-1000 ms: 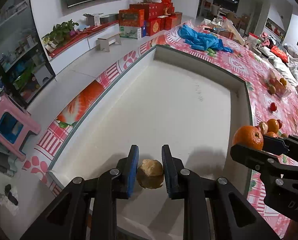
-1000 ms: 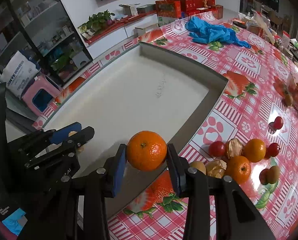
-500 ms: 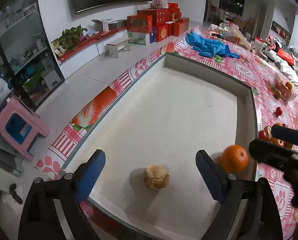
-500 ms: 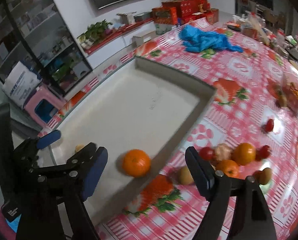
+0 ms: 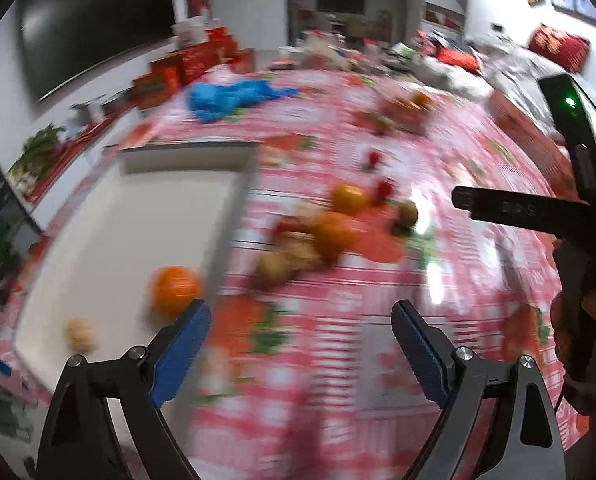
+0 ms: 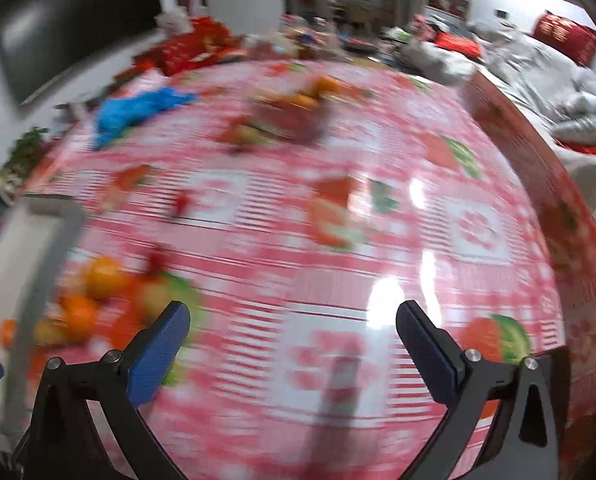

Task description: Organize fruits

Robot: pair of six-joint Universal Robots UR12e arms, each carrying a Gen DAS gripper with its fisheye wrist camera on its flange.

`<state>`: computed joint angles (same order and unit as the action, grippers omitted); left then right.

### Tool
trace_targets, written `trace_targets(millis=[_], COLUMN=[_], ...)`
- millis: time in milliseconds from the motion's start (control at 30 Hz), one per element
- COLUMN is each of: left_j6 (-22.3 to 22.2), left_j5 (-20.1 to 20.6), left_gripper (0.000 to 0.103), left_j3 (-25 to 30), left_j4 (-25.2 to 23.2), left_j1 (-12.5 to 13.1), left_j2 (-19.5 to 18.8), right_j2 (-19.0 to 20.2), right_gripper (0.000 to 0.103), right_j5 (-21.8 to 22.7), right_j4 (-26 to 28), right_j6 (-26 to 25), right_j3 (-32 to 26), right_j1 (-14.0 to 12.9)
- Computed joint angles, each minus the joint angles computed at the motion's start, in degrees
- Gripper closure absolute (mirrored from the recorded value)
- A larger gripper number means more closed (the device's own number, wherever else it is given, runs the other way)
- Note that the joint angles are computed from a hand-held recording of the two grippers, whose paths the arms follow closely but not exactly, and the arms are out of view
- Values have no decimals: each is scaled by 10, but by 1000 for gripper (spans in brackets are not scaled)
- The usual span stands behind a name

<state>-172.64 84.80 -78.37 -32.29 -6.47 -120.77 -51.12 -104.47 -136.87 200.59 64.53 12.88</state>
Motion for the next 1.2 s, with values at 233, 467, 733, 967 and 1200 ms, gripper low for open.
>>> trace_targets(millis=[233, 467, 733, 967, 1200], left_j6=[-18, -33, -53, -53, -54], left_j5=[31, 37, 25, 26, 26], left_gripper=[10, 0, 0, 0, 0], left_j3=[18, 34, 30, 30, 30], left_j4=[31, -3, -7, -8, -8], left_j1=[-29, -29, -26, -26, -27], left_j2=[-33, -45, -43, -43, -43], right_j2=[-3, -1, -1, 0, 0], right_gripper=[0, 0, 0, 0, 0], right_j5=[-12, -24, -25, -24, -24], right_j4=[-21, -21, -19, -19, -19], right_j6=[18, 14, 15, 14, 14], right_j3=[32, 32, 31, 30, 30], right_j1=[-21, -19, -18, -19, -19])
